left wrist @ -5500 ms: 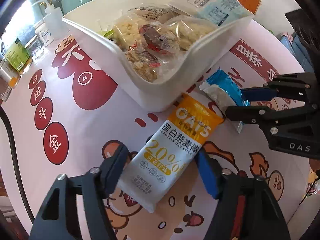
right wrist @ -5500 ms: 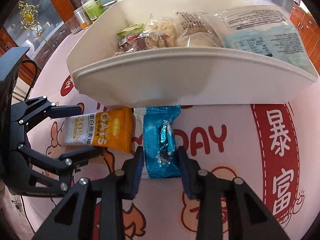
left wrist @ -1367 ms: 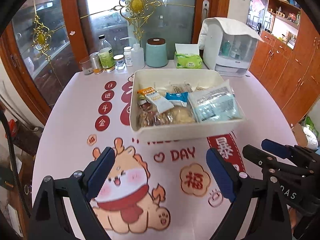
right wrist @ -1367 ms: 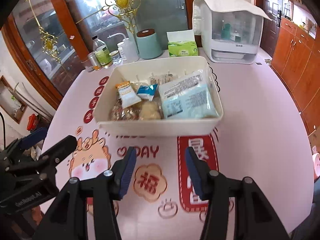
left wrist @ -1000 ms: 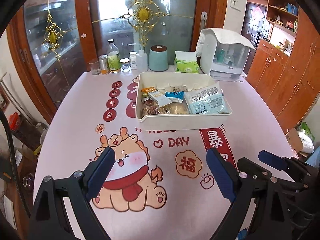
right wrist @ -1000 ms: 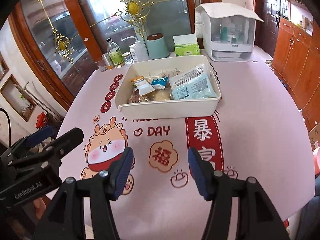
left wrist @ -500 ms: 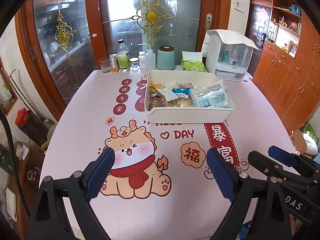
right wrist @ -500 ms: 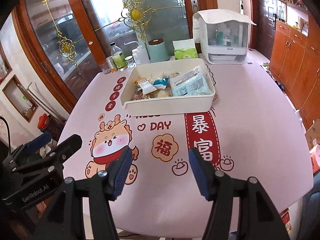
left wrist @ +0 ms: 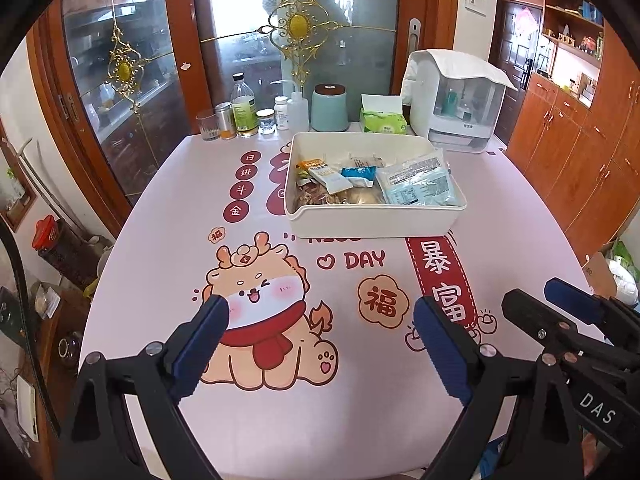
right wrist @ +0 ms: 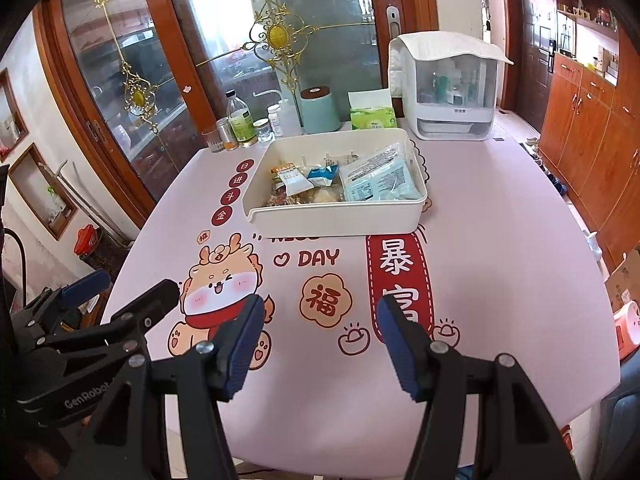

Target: Organize snacks

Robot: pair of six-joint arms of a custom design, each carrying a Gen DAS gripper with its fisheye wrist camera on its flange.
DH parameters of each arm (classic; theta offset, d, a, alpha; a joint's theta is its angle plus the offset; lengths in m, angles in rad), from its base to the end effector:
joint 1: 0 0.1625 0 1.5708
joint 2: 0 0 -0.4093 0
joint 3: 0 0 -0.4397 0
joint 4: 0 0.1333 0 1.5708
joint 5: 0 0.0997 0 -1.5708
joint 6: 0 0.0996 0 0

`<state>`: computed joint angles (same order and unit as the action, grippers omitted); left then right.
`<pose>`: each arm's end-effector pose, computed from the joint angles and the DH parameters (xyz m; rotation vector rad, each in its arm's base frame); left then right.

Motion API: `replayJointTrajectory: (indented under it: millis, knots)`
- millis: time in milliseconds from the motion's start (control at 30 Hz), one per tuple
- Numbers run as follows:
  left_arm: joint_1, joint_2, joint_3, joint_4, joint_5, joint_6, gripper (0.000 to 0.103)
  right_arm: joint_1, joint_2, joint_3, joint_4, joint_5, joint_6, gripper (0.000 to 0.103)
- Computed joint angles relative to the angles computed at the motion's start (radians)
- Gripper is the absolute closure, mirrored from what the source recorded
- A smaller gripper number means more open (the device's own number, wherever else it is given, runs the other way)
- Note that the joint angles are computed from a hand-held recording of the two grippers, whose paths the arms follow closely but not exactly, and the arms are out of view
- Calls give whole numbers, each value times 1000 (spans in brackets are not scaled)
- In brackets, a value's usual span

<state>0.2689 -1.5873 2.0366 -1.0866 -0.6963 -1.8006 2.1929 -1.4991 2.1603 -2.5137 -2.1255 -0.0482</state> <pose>-0.3273 -0.3077 0.2626 -0.0377 2.0878 -0.9298 0.3545 -0.3557 0.2471 0.7651 -2.5197 0.5698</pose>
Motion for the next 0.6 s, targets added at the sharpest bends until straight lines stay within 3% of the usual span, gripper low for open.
replayJointTrajectory:
  millis: [600]
  knots:
    - [19, 22, -7, -14, -8, -1, 10, -9, -13, 5, 7, 9, -17, 43]
